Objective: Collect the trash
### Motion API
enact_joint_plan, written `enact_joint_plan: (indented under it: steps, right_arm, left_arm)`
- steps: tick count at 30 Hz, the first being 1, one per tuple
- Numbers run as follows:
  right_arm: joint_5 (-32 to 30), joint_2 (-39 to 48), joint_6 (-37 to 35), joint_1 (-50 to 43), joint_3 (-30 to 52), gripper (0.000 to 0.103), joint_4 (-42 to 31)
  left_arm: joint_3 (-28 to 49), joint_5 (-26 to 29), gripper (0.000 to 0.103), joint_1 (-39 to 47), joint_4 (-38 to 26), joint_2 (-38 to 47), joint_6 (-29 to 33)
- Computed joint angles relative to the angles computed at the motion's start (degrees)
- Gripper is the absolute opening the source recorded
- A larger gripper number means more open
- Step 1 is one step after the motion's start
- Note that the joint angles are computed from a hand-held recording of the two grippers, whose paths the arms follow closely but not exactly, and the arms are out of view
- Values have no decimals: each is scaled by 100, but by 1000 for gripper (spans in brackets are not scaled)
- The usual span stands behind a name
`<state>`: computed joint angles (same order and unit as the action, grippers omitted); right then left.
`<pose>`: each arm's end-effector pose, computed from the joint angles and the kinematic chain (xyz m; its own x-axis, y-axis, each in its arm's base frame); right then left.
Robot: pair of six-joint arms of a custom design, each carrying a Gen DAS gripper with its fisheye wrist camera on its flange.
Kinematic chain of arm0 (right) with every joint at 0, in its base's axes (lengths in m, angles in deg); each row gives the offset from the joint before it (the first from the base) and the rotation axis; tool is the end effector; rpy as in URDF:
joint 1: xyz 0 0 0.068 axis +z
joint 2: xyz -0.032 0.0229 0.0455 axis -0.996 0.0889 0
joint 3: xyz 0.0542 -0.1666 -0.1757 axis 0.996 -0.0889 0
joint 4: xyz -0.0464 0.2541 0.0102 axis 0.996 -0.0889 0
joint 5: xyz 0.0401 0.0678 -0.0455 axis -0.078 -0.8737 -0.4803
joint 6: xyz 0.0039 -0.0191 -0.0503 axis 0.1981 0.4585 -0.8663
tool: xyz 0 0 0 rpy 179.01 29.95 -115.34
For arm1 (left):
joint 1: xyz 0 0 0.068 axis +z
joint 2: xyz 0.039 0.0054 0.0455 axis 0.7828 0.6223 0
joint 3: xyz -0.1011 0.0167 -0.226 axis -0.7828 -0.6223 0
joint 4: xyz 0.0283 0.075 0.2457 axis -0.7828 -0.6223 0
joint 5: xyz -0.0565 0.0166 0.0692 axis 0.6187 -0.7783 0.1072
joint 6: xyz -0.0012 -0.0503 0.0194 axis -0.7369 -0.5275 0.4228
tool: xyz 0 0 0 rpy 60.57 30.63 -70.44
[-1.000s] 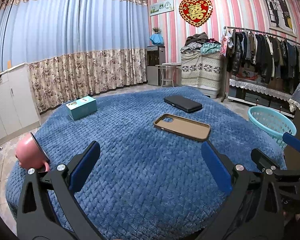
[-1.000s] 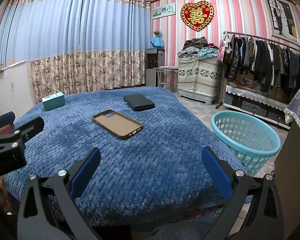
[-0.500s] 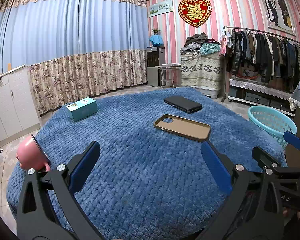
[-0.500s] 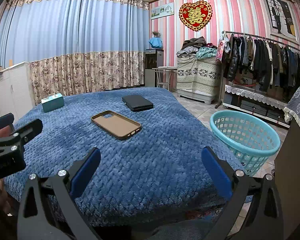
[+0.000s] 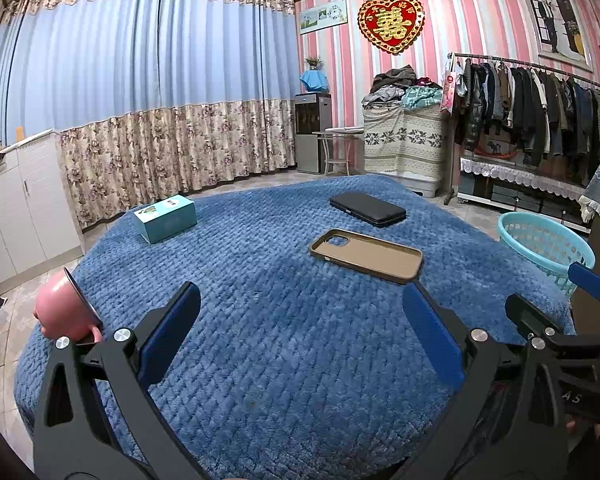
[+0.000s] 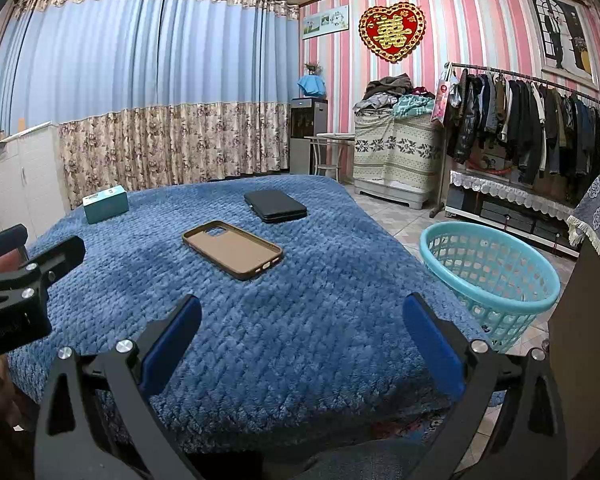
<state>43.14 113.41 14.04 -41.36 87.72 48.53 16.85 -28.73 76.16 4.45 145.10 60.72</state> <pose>0.1836 0.1357 0.1728 -0.3702 0.0932 -0.9243 0.2586 0.9660 -0.0062 0.2473 0.0904 0.1748 -0.3506 0.1390 -0.9262 0.2717 0.9615 0.0415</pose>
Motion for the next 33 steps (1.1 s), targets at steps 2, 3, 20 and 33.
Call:
enact_joint_plan:
  steps: [2,3,20,33]
  right_arm:
    - [-11,6,-2,-9,7,98,-3]
    - [-2,3,9,1,1,98,-3]
    - [3,12,4,4,-6,98,15]
    - [7,31,-1,6,-9,98,39]
  left_arm:
    - [4,-5,98,-7,4,9,-1]
    - [1,-12,98,-8,-5,1,1]
    - [-9,1,98,-2,32,3,-9]
    - [-1,6,98,-6,43,-24,-9]
